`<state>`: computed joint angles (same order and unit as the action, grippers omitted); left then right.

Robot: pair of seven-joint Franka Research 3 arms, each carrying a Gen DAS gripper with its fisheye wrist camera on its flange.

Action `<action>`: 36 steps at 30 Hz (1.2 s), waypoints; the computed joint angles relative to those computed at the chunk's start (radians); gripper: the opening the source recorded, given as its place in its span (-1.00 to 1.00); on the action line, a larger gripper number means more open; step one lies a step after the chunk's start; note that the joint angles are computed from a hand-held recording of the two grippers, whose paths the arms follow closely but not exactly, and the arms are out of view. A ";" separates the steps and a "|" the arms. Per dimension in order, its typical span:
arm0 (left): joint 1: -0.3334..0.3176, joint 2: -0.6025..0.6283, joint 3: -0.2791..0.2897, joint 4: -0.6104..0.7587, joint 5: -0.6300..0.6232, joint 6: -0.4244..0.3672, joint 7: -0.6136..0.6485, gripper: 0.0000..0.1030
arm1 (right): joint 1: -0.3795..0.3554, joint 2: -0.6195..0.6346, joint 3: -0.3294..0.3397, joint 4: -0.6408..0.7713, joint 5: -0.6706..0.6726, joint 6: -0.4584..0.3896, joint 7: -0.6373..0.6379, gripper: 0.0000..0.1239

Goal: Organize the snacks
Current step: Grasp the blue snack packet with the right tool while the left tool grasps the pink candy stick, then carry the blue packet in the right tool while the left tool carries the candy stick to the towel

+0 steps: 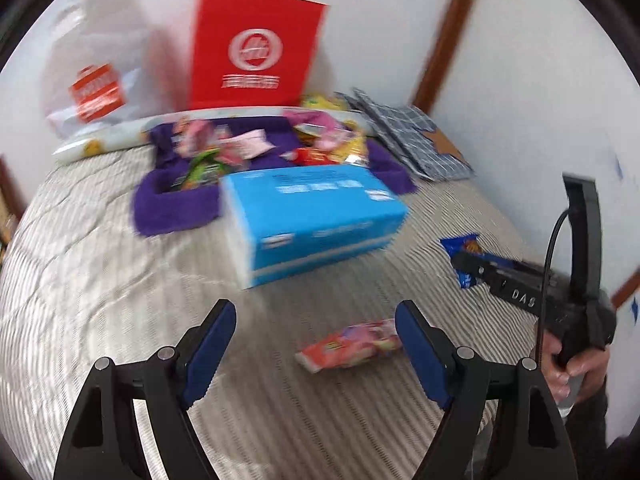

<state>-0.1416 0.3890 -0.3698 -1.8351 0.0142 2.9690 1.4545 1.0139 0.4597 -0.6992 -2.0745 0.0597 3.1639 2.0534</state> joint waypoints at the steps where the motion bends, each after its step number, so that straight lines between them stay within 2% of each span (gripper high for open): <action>1: -0.008 0.012 -0.002 0.014 0.013 -0.004 0.013 0.56 | 0.018 -0.005 -0.022 -0.014 -0.003 0.006 0.003 -0.44; 4: 0.012 0.047 -0.052 0.044 0.009 -0.020 0.096 0.56 | 0.083 -0.025 -0.100 -0.071 0.009 0.032 -0.004 -0.44; 9: -0.051 0.090 -0.006 0.095 0.057 -0.057 0.110 0.55 | 0.124 -0.038 -0.157 -0.123 0.072 0.056 -0.048 -0.44; 12: -0.070 0.105 0.010 0.105 0.080 -0.065 0.117 0.46 | 0.087 -0.045 -0.126 -0.126 0.109 0.057 -0.083 -0.44; 16: -0.130 0.108 0.075 0.116 0.149 -0.103 0.079 0.19 | 0.051 -0.036 -0.090 -0.115 0.158 0.054 -0.127 -0.44; 18: -0.135 0.103 0.083 0.110 0.168 -0.095 0.070 0.13 | 0.038 -0.037 -0.073 -0.112 0.178 0.058 -0.143 -0.44; 20: -0.164 0.100 0.119 0.110 0.211 -0.093 0.036 -0.16 | 0.017 -0.040 -0.046 -0.103 0.193 0.063 -0.165 -0.44; 22: -0.173 0.101 0.132 0.116 0.237 -0.105 0.016 -0.46 | 0.016 -0.039 -0.039 -0.097 0.205 0.068 -0.185 -0.44; 24: -0.180 0.095 0.149 0.110 0.251 -0.100 -0.032 -0.49 | 0.013 -0.035 -0.029 -0.086 0.215 0.067 -0.205 -0.44; 26: -0.165 0.101 0.142 0.118 0.240 -0.103 -0.060 -0.51 | 0.004 -0.032 -0.013 -0.075 0.222 0.066 -0.221 -0.44; 30: -0.092 0.123 0.059 0.138 0.166 -0.130 -0.001 -0.37 | -0.051 -0.029 0.051 -0.049 0.227 0.059 -0.245 -0.44; 31: -0.100 0.127 0.064 0.145 0.168 -0.134 0.002 -0.32 | -0.071 -0.028 0.073 -0.040 0.224 0.054 -0.248 -0.44; 32: -0.127 0.126 0.092 0.149 0.191 -0.138 -0.019 -0.32 | -0.086 -0.026 0.090 -0.033 0.220 0.049 -0.250 -0.44; 33: -0.154 0.126 0.120 0.152 0.217 -0.139 -0.044 -0.37 | -0.101 -0.025 0.107 -0.026 0.213 0.044 -0.250 -0.44; 34: -0.174 0.123 0.142 0.151 0.246 -0.138 -0.070 -0.65 | -0.109 -0.023 0.116 -0.021 0.206 0.041 -0.248 -0.44; 36: -0.139 0.124 0.100 0.140 0.220 -0.123 -0.033 -0.69 | -0.135 -0.020 0.147 -0.009 0.186 0.031 -0.248 -0.44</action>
<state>-0.2806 0.5127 -0.2696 -1.6948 0.2343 2.8456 1.4217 0.8785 0.4400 -0.5520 -2.0837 0.2454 3.1948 1.8054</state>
